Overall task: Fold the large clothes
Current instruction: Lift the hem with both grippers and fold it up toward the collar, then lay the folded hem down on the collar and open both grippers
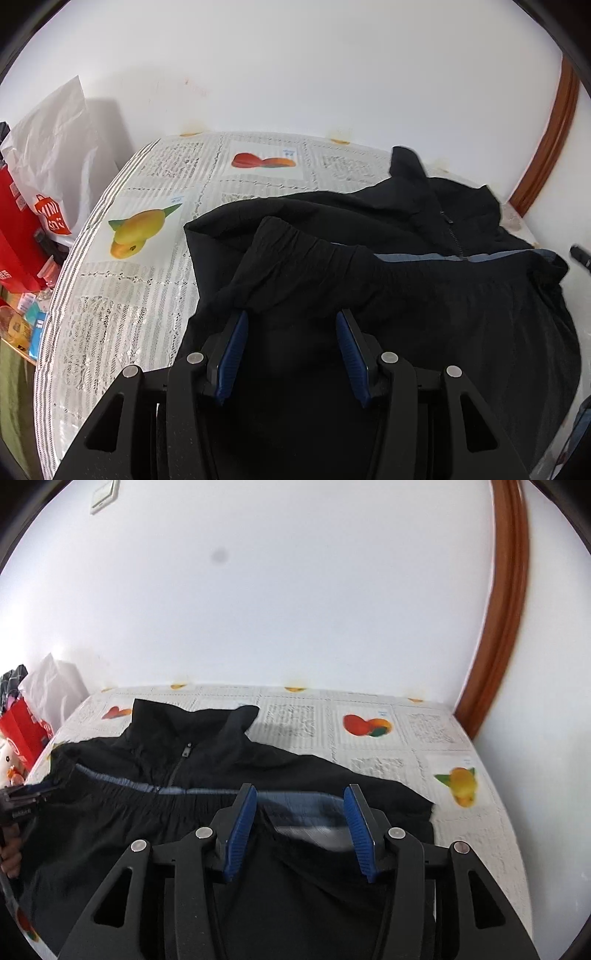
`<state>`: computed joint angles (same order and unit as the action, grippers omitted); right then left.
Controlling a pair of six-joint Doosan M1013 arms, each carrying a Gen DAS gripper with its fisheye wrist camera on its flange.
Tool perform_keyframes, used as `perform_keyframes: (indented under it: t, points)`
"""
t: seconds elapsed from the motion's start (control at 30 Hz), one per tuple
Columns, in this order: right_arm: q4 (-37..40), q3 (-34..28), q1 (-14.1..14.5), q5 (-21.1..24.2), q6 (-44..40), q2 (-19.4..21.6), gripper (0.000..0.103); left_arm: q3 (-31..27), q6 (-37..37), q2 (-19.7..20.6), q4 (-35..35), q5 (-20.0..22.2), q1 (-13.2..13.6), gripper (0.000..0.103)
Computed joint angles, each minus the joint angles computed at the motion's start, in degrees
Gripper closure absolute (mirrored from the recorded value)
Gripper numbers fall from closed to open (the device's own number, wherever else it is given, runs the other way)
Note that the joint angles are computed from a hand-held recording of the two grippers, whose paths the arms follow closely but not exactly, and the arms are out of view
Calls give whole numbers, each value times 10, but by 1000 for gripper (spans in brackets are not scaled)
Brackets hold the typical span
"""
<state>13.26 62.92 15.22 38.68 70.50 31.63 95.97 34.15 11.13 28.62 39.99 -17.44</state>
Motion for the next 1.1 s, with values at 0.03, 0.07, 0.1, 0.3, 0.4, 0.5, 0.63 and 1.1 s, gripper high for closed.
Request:
perform_keyframes:
  t: [0.03,0.07,0.1,0.3,0.4,0.5,0.63,1.1]
  points:
    - [8,5,-2,9,-11,-2,54,2,0,-3,0,-2,-1,56]
    - [8,9,-2,18,-17,-4,54,3,1,-6,1,-2,-2,56]
    - [-3,15,-1,28,-16,-4,57,6,2,-9,0,-5,-3,56]
    - [46,48,-4,41,-60,-10,67,10,12,-10,3,-2,-5,55]
    - [-38,37,9,24,3,6,68,5,3,-3,19,9,-6,55]
    - [-110,14,12,5,73,26,70,1,-13,5,47,25,-8,55]
    - [-175,-42,9,61,140,66,74,4,-16,8,48,21,-6,55]
    - [-147,-51,-15,69,115,73,80,-3,-18,6,44,27,-23,55]
